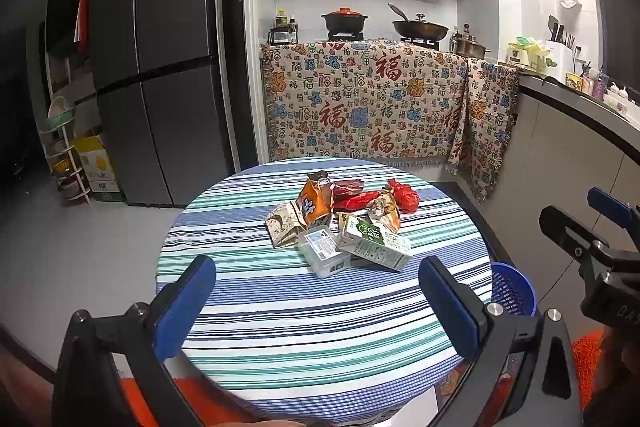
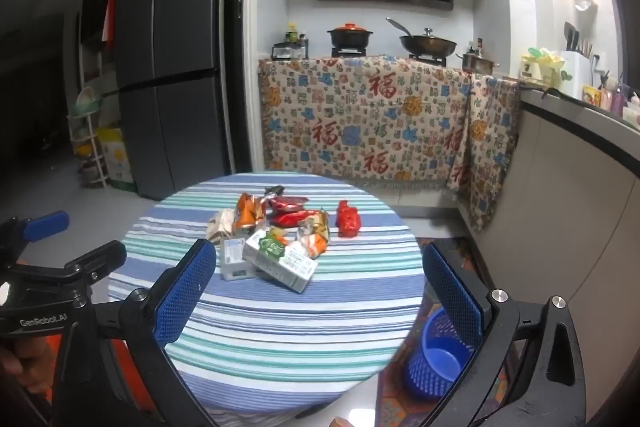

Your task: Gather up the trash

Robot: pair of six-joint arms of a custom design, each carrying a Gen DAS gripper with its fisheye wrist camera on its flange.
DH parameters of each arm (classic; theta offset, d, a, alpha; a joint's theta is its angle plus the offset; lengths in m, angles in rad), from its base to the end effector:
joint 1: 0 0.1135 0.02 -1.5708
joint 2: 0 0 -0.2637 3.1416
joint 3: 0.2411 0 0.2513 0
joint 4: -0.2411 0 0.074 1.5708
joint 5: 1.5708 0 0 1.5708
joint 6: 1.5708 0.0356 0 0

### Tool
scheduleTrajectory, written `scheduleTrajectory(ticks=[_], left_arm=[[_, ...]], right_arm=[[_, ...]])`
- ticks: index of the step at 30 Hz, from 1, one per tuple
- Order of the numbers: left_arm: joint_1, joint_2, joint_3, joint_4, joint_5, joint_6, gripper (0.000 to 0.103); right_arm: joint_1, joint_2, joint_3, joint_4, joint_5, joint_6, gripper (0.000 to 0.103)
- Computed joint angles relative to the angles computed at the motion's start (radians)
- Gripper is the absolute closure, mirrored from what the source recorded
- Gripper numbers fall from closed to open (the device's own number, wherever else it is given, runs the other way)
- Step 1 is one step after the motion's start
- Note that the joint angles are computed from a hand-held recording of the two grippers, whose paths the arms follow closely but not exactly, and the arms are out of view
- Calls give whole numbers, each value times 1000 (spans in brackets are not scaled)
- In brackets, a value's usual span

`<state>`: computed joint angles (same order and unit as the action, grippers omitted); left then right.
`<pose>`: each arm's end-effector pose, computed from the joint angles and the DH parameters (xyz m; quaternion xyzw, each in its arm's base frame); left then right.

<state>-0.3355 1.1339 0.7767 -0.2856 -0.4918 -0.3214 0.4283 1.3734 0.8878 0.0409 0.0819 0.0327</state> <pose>0.2344 -0.0639 0.2602 -0.1028 0.8681 0.0660 0.4811 0.2841 0.1265 0.2641 -0.1446 0.8327 0.0881 0.5271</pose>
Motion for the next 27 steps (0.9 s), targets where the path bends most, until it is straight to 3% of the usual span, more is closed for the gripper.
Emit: scheduleTrajectory(ticks=[27], left_arm=[[1,0,1,-2,0,-1,0]], right_arm=[[0,-5,-32,34,-1,-3,0]])
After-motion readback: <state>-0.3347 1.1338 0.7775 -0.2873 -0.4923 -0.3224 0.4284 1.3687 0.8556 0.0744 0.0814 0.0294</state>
